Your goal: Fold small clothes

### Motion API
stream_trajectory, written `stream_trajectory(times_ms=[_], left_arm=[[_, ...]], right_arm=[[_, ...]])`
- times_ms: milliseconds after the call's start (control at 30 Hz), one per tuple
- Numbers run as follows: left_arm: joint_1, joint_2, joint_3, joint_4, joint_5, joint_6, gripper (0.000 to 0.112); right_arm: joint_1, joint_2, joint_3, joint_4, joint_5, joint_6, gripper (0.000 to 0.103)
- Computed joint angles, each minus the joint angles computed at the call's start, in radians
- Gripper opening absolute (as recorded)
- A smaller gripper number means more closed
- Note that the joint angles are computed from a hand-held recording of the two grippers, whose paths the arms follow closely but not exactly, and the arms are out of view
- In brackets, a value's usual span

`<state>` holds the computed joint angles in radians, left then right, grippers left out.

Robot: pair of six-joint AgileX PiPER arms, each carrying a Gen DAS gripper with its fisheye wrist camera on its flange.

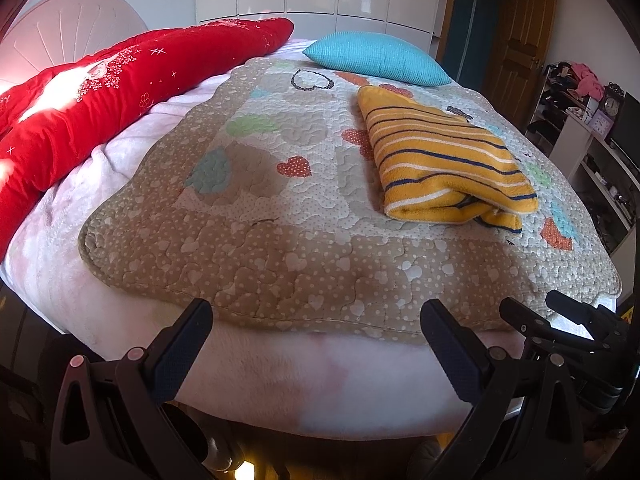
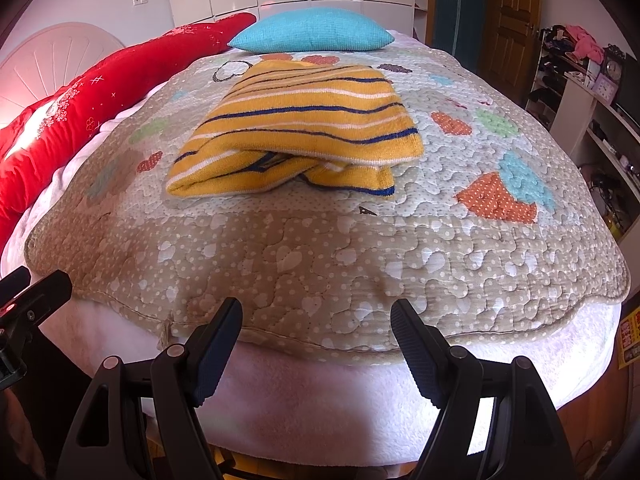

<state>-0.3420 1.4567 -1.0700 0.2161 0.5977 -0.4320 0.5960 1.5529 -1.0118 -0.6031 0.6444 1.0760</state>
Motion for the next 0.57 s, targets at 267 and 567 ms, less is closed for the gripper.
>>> stream_trajectory(times_ms=[267, 567], left_arm=[[0.011, 0.010, -0.005, -0.025, 0.002, 0.021, 0.103], [0.020, 0.021, 0.002, -0.039, -0.011, 0.038, 0.103]], right_arm=[[-0.003, 0.011, -0.013, 0.009, -0.001, -0.017, 0.081], [0.005, 0.049, -0.034, 0.023, -0.001, -0.033, 0.081]])
